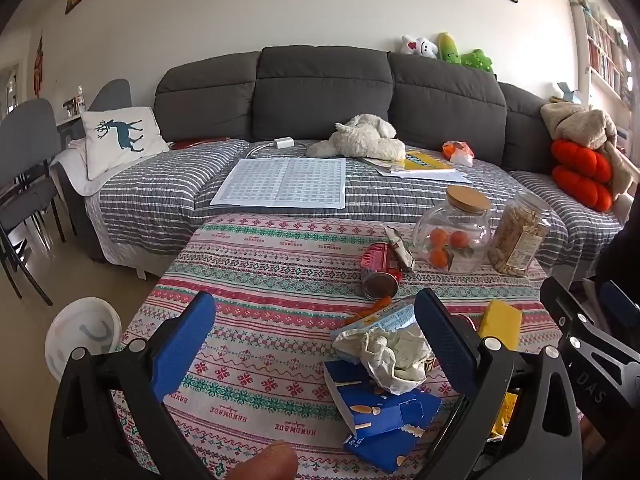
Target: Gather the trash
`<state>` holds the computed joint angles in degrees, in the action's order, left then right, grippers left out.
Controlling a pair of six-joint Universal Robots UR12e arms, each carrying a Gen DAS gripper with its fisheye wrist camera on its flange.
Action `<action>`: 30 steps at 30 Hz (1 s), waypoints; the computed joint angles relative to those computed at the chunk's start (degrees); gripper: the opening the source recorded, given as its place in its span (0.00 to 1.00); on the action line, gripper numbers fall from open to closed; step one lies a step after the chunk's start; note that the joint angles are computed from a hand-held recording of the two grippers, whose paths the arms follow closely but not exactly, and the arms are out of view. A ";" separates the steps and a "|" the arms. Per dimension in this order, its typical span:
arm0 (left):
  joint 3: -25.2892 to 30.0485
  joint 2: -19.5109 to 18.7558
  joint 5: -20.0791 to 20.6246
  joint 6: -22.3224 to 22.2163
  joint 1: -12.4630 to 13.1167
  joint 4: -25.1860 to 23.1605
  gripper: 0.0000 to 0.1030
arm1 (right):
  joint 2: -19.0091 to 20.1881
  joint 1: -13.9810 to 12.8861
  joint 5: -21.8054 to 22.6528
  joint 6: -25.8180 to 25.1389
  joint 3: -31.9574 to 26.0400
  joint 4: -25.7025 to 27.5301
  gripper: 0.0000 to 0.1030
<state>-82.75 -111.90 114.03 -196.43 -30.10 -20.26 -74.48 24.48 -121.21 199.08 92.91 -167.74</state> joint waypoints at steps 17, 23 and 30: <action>0.01 0.24 -0.42 0.05 0.30 -0.38 0.94 | 0.08 0.17 -0.21 -0.23 -0.11 -0.11 0.94; -0.08 0.15 -0.23 -0.21 0.26 -0.16 0.94 | -0.06 0.26 -0.48 -0.16 0.09 -0.12 0.94; -0.23 0.25 -0.27 -0.21 0.31 0.05 0.94 | 0.03 0.19 -0.43 -0.31 -0.07 -0.19 0.94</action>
<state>-82.97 -111.64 113.76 -196.65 -29.79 -20.21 -74.45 24.67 -121.64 198.76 92.84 -167.93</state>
